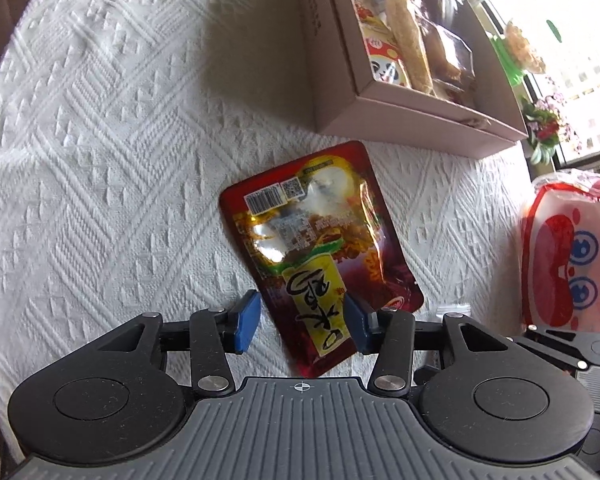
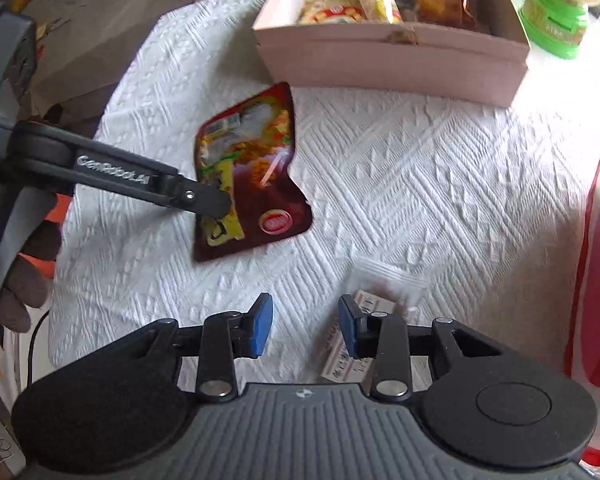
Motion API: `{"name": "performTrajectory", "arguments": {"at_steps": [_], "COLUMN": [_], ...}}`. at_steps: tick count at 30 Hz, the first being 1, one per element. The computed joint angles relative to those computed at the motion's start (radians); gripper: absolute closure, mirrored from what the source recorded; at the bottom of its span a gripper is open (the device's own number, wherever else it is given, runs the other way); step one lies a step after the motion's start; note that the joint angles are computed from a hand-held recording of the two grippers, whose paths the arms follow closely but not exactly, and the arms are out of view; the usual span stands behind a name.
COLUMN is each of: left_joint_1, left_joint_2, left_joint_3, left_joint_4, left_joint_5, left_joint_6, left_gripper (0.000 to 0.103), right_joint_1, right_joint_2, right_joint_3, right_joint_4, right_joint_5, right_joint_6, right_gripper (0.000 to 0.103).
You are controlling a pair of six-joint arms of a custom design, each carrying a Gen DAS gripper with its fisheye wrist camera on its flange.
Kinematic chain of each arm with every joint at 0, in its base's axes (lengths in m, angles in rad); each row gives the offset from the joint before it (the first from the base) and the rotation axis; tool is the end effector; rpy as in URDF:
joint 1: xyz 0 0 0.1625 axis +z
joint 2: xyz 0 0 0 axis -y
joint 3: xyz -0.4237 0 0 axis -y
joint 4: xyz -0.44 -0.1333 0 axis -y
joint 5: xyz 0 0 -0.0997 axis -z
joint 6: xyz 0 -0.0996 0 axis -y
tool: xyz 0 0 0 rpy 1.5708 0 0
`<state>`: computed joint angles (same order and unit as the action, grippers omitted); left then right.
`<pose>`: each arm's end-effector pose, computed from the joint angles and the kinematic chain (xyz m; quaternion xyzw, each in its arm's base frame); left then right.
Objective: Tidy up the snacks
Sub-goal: 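Lift the noodle pouch with the left tool while the right approaches the clear biscuit packet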
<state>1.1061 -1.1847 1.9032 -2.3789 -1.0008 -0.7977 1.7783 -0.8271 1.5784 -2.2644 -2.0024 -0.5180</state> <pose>-0.1006 -0.6180 0.1908 -0.1713 0.9434 -0.2004 0.2014 0.2344 -0.6688 0.0779 0.3522 -0.9107 -0.0609 0.2071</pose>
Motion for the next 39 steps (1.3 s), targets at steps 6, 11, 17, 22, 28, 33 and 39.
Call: {"name": "performTrajectory", "arguments": {"at_steps": [6, 11, 17, 22, 28, 33, 39], "left_joint_1": [0.004, -0.004, 0.010, 0.022, 0.027, 0.019, 0.013], "left_joint_2": [-0.007, -0.030, -0.026, 0.043, 0.087, 0.125, 0.127], "left_joint_3": [0.038, 0.080, 0.116, 0.076, 0.012, -0.030, -0.041], "left_joint_4": [-0.097, -0.142, -0.287, -0.396, -0.341, -0.298, -0.300], "left_joint_5": [0.015, 0.027, -0.016, -0.039, -0.066, -0.088, -0.112], "left_joint_6": [-0.098, -0.142, -0.100, -0.032, -0.010, 0.027, 0.067], "left_gripper": [0.052, 0.052, 0.052, 0.038, 0.065, 0.065, 0.075], "right_joint_1": [0.003, 0.006, -0.002, -0.004, -0.009, -0.022, -0.034], "right_joint_2": [0.041, 0.128, 0.153, 0.143, 0.104, -0.010, -0.020], "right_joint_3": [-0.039, -0.134, -0.145, -0.123, -0.090, 0.012, 0.057], "right_joint_4": [-0.128, -0.100, -0.115, -0.144, -0.152, -0.150, -0.288], "right_joint_5": [0.015, 0.030, -0.009, -0.009, -0.024, -0.030, -0.103], "right_joint_6": [0.009, -0.066, -0.121, -0.207, -0.213, -0.244, -0.184], "right_gripper": [0.067, 0.067, 0.067, 0.067, 0.067, 0.060, 0.060]}}
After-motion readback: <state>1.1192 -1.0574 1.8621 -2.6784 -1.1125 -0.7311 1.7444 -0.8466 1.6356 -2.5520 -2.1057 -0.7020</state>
